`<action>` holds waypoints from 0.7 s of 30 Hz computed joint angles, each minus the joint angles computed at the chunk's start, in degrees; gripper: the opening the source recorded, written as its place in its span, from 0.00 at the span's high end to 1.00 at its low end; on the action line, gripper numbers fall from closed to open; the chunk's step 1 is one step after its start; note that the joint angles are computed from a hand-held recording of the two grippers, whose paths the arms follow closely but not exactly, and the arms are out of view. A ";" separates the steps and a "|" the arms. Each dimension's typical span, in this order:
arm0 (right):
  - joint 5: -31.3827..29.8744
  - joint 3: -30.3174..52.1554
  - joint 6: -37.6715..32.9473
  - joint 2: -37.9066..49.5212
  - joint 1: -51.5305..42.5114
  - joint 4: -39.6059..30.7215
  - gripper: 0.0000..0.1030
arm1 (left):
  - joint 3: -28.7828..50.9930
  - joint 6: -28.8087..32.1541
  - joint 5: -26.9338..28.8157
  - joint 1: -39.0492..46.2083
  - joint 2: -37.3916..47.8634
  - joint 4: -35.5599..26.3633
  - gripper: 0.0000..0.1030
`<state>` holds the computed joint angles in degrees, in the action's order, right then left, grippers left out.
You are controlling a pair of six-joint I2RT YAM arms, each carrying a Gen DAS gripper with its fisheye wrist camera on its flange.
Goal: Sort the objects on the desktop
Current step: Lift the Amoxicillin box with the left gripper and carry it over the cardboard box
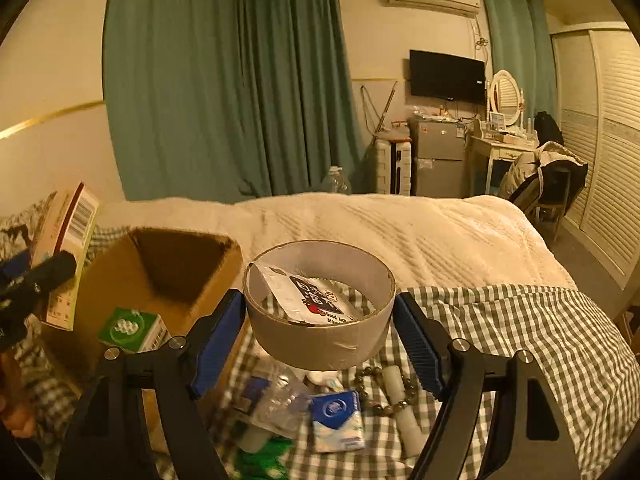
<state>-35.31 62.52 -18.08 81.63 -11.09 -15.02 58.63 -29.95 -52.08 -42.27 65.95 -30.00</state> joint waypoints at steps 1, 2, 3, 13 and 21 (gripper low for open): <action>0.73 -0.30 0.24 -0.63 0.45 0.38 0.26 | -0.18 0.47 -0.38 0.16 -0.80 -0.08 0.23; 1.14 -0.69 0.94 -1.39 0.80 0.75 0.26 | -0.28 1.04 -0.59 0.40 -1.72 -0.27 0.23; 1.84 -1.13 1.63 -2.17 1.06 1.15 0.26 | -0.65 1.97 -0.23 1.11 -2.75 -0.08 0.23; 2.33 -3.43 5.89 -11.41 4.10 2.34 0.26 | -0.80 4.70 4.76 7.47 -10.35 -3.31 0.23; 2.13 -4.84 6.25 -16.05 8.92 0.88 0.26 | -0.94 7.91 9.14 13.08 -13.61 -4.27 0.23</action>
<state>-33.18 57.68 -11.83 65.58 -2.16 -14.14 57.69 -22.04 -42.95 -29.19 52.34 -34.27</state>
